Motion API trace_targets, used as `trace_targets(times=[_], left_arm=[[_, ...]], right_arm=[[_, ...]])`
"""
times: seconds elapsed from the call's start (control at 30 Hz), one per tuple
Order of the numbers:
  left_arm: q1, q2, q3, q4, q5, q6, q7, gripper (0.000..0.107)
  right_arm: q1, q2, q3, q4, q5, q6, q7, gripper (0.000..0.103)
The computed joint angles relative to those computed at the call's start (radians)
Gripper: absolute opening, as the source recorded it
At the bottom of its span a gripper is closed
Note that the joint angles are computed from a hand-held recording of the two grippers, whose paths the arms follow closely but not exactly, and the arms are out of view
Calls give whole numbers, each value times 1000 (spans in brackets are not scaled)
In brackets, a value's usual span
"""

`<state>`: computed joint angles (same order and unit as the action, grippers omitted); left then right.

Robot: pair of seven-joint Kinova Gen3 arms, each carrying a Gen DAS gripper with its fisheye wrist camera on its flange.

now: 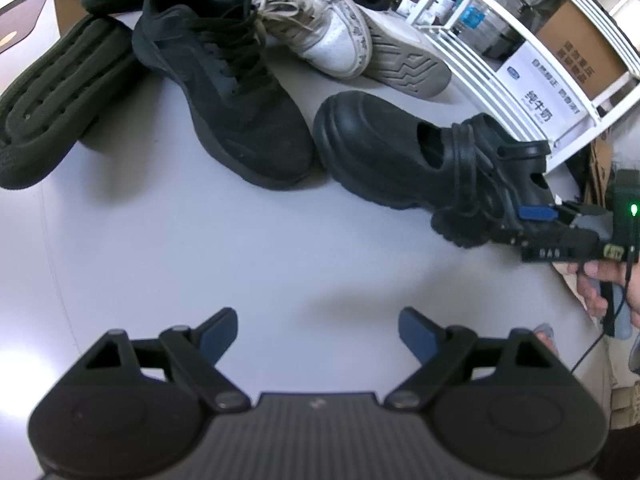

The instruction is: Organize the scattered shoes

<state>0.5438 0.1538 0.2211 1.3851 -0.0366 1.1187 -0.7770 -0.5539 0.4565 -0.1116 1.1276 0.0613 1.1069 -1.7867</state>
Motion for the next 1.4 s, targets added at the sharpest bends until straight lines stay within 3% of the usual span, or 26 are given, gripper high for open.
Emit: trace_targets(times=[0.2,0.33,0.63,0.93,1.17,1.4], left_arm=[[4,9,0,-9,-1,8,7,89],[4,7,-4,-7,-4,4,15,89],[-9,-14,-3,14,-6,-4,29,89],[-6,7,-3,-5,-7,30,41,89],[1,20,-6,-16,-12,38,32,89],[1,-2,-11,3,-32,8,56,89]], right_arm=[[-8,12,23,-14,34,1,-34,84],[-31,30,52,-51,77,29,-119,81],[2,-8,3,-35,10,-72,-113,82],[18,-4,-52,-38,-130,-88,-44,83],[27,-30,-48,9,-207,-130,-131,82],[38,-25,-66,9,-243,-175,-116,82]])
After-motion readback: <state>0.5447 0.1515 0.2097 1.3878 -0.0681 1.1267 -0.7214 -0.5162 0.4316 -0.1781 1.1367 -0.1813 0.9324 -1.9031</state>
